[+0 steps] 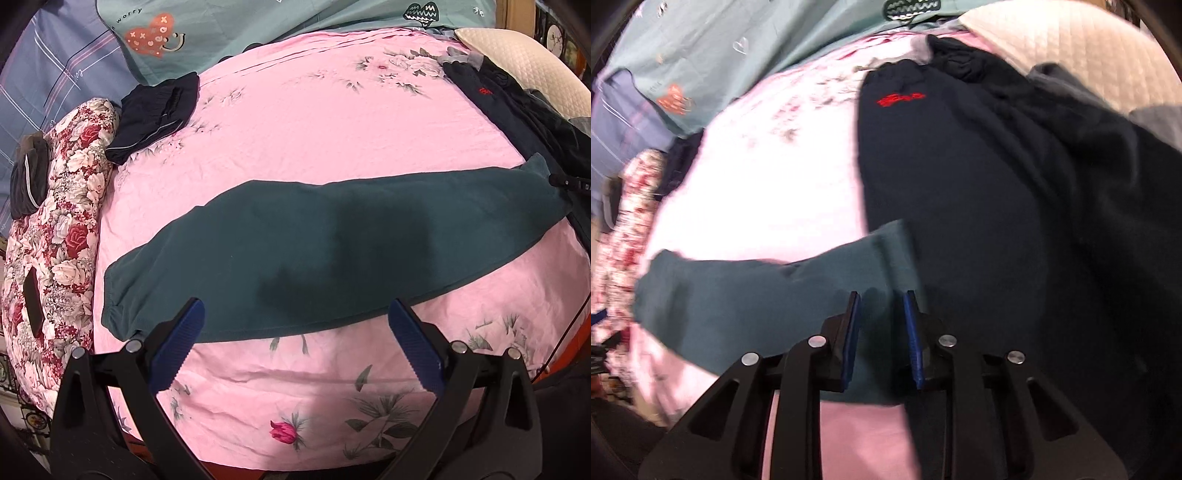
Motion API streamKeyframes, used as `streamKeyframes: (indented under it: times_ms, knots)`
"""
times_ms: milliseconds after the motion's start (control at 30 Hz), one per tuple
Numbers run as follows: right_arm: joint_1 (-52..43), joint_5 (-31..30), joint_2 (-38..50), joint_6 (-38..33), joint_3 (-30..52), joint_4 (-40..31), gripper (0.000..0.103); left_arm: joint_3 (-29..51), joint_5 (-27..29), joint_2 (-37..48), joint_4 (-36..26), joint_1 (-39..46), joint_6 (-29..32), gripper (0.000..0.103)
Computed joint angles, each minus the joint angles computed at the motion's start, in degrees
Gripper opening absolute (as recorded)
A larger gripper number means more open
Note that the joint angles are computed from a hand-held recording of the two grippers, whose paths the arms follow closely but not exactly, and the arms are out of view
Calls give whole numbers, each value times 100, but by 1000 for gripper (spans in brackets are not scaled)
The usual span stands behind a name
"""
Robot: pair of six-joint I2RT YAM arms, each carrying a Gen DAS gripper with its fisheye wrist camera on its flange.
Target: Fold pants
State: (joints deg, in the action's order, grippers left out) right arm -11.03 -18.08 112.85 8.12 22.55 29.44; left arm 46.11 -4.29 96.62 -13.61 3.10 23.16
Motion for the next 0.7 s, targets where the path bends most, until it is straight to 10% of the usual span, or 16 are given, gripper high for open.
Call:
streamKeyframes:
  times_ms: [433,700]
  knots:
    - [-142,-384,8,-378,-80,-101,9,12,-215,48,-63,-379,-132,101]
    - [145,134,-1419,-363,-530,-259,7,96,-308,97,-51,-586,-201,101]
